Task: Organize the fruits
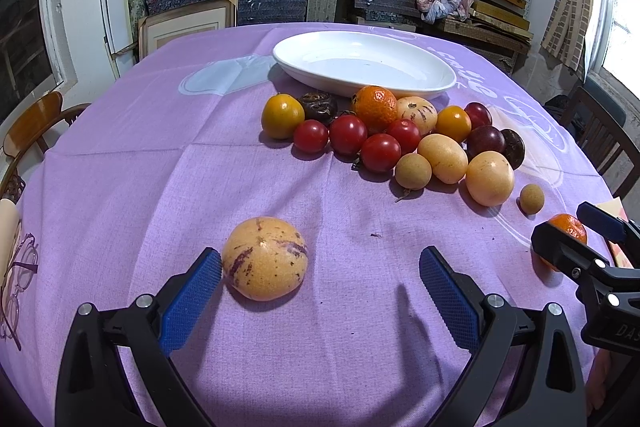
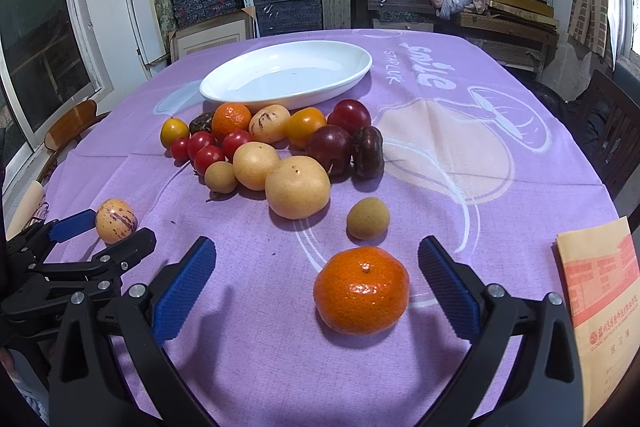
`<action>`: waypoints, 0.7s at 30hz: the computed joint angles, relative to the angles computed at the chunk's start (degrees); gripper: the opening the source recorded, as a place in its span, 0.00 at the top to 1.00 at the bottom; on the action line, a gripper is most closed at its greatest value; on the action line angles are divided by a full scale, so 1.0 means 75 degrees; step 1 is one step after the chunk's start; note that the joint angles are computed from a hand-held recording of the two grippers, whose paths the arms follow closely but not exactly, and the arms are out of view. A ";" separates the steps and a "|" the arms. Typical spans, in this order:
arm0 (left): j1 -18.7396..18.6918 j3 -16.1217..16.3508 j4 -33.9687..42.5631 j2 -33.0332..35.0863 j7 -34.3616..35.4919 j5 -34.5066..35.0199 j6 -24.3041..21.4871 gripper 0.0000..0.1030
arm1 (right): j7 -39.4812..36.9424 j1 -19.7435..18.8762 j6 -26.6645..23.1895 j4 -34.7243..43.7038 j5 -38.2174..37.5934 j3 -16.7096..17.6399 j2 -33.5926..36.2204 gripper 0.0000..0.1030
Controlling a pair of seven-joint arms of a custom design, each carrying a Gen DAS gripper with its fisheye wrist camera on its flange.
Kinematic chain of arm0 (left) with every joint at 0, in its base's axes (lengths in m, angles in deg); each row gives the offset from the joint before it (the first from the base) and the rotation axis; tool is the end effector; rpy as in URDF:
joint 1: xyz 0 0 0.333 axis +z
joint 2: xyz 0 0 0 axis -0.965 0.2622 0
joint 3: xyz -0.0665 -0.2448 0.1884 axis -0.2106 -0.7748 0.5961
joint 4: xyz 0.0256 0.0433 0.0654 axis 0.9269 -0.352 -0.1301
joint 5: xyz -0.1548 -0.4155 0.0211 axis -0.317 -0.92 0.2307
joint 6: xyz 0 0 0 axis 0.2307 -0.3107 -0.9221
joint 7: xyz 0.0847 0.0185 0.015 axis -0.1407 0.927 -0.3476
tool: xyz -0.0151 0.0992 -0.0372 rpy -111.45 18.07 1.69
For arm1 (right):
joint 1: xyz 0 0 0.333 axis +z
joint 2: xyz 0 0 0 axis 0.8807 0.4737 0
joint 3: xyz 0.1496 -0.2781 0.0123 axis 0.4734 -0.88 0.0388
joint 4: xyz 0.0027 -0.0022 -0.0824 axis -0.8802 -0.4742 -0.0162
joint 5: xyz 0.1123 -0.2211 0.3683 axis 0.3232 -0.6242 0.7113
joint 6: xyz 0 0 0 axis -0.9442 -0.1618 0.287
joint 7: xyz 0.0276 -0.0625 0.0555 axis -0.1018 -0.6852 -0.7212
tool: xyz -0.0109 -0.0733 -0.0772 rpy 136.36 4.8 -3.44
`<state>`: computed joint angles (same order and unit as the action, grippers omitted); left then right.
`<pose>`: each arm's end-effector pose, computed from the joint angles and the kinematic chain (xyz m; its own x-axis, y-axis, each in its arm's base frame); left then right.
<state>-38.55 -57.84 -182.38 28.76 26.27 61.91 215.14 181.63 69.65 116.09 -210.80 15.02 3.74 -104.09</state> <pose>0.4086 -0.2078 0.3043 -0.0309 -0.9992 0.0249 -0.7160 0.0047 -0.6981 0.3945 0.1081 0.3080 0.1479 -0.9795 -0.1370 -0.6882 -0.0024 -0.7255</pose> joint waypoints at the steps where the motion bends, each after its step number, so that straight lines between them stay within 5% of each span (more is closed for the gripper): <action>1: 0.0007 -0.0008 0.0002 -0.0002 -0.0004 0.0002 0.0001 0.03 | 0.0007 0.0015 -0.0019 -0.0010 -0.0029 -0.0038 -0.0026 0.04; 21: 0.0017 0.0023 0.0011 0.0053 -0.0051 0.0071 -0.0032 0.03 | 0.0058 0.0038 0.0026 0.0024 -0.0015 0.0009 0.0052 0.04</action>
